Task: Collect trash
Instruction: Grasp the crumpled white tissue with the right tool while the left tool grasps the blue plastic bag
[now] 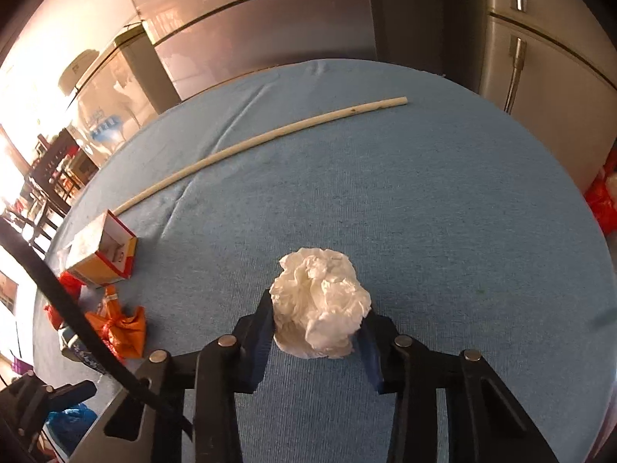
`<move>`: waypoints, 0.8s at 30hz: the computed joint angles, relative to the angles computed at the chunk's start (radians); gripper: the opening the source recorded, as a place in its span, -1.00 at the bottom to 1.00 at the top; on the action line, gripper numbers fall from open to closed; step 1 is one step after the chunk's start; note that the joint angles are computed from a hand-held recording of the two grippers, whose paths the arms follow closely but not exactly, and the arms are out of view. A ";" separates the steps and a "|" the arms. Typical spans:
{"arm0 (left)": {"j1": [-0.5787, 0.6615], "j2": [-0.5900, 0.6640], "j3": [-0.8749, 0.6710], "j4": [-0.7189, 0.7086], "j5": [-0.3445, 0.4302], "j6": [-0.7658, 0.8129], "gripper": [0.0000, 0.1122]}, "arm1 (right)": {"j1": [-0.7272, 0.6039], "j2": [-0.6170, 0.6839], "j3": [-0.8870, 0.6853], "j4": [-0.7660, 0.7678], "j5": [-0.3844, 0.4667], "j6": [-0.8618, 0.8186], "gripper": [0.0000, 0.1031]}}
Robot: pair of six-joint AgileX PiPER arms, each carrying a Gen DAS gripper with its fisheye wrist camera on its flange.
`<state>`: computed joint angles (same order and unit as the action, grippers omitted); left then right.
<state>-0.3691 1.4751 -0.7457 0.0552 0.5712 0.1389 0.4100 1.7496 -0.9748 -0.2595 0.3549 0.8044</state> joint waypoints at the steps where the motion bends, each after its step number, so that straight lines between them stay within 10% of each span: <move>1: 0.000 -0.002 0.003 0.000 -0.002 0.001 0.28 | -0.002 -0.003 0.003 0.011 -0.004 -0.006 -0.20; 14: 0.097 -0.033 0.048 -0.203 -0.037 0.227 -0.77 | -0.005 -0.141 0.166 0.026 -0.132 0.014 -0.21; 22: 0.380 -0.200 0.081 -0.521 0.143 0.654 -0.80 | 0.056 -0.265 0.276 -0.061 -0.140 0.153 -0.21; 24: 0.487 -0.213 0.072 -0.596 0.231 0.771 -0.55 | 0.087 -0.306 0.308 -0.086 -0.141 0.204 -0.21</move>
